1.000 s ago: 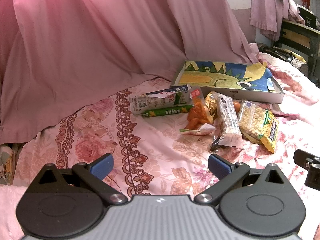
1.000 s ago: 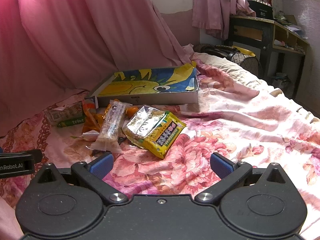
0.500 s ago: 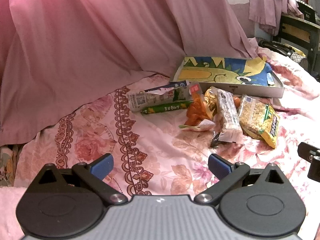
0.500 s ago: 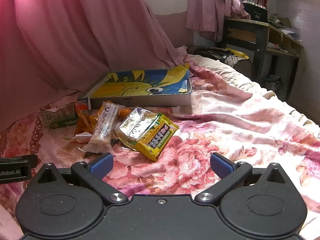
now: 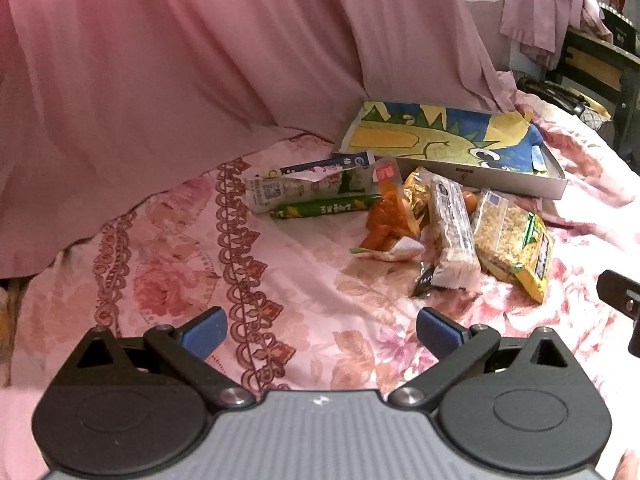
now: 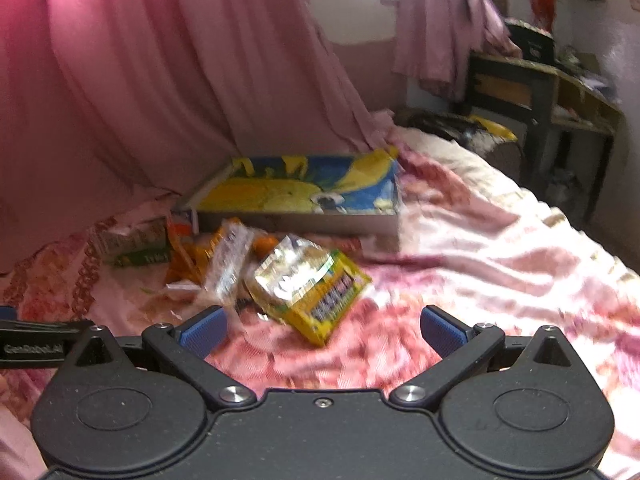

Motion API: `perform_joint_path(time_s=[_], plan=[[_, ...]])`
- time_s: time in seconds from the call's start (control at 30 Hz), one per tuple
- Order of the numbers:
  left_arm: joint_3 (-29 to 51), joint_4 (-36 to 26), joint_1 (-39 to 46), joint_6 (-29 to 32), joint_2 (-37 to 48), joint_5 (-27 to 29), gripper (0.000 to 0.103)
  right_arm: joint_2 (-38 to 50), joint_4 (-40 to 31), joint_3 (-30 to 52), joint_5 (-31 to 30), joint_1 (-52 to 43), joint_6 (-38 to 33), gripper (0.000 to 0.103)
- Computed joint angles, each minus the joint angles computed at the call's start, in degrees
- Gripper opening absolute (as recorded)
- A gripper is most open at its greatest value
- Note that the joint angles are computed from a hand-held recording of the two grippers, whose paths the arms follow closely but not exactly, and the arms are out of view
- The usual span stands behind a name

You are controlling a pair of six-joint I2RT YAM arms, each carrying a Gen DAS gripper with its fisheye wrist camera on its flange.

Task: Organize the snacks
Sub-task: 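Grasp the granola bar with the left tool while the right grasps the yellow packet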

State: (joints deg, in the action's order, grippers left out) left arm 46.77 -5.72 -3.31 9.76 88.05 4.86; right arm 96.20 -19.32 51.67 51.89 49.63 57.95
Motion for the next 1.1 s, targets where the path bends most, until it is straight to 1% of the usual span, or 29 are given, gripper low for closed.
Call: perform_joint_path(time_s=[0.1,0.2,0.27,0.33,0.4,0.53,0.7,0.83,0.93,1.0,1.1], plan=[[4.5,-2.2,0.6,-0.1,3.7,3.0,0.103,-0.9,4.1,0.1,-2.7,-3.1,-8.0,0.102],[9.3,-3.2,1.3,-0.3,7.9,7.1,0.103,-1.2,9.0,-0.6,-7.7,-7.3,-16.5,0.102],[12.3,-2.7,1.3,0.3,10.7,9.7,0.103,-0.7,10.7,-0.3,-11.2,-10.3,-20.9,0.102],[14.5,-0.9,0.8,0.5,13.2,11.6,0.103,0.1,12.5,-0.3,-14.0,-13.2,-23.3,0.102],[16.4,0.9,0.1,0.6,15.3,13.7,0.103,1.0,14.2,-0.6,-16.8,-15.9,-24.1,0.102],[18.7,6.1,-1.7,0.7,19.2,17.6,0.103,4.1,17.6,-0.8,-22.1,-21.0,-23.1,0.102],[22.1,7.7,-3.4,1.8,24.2,21.2,0.103,8.9,20.6,0.7,-28.5,-25.5,-23.4,0.102],[25.2,6.5,-4.4,5.5,28.0,23.1,0.102,12.9,21.1,3.1,-31.7,-27.2,-23.0,0.102],[28.0,4.7,-5.5,8.2,31.0,23.3,0.098,15.2,21.0,4.3,-33.8,-27.4,-22.0,0.102],[29.6,3.6,-5.7,9.4,32.5,23.8,0.097,16.2,21.2,4.8,-34.1,-27.3,-21.8,0.101],[31.9,0.9,-5.7,10.3,34.0,25.5,0.09,17.0,21.0,5.4,-32.8,-26.8,-21.0,0.098]])
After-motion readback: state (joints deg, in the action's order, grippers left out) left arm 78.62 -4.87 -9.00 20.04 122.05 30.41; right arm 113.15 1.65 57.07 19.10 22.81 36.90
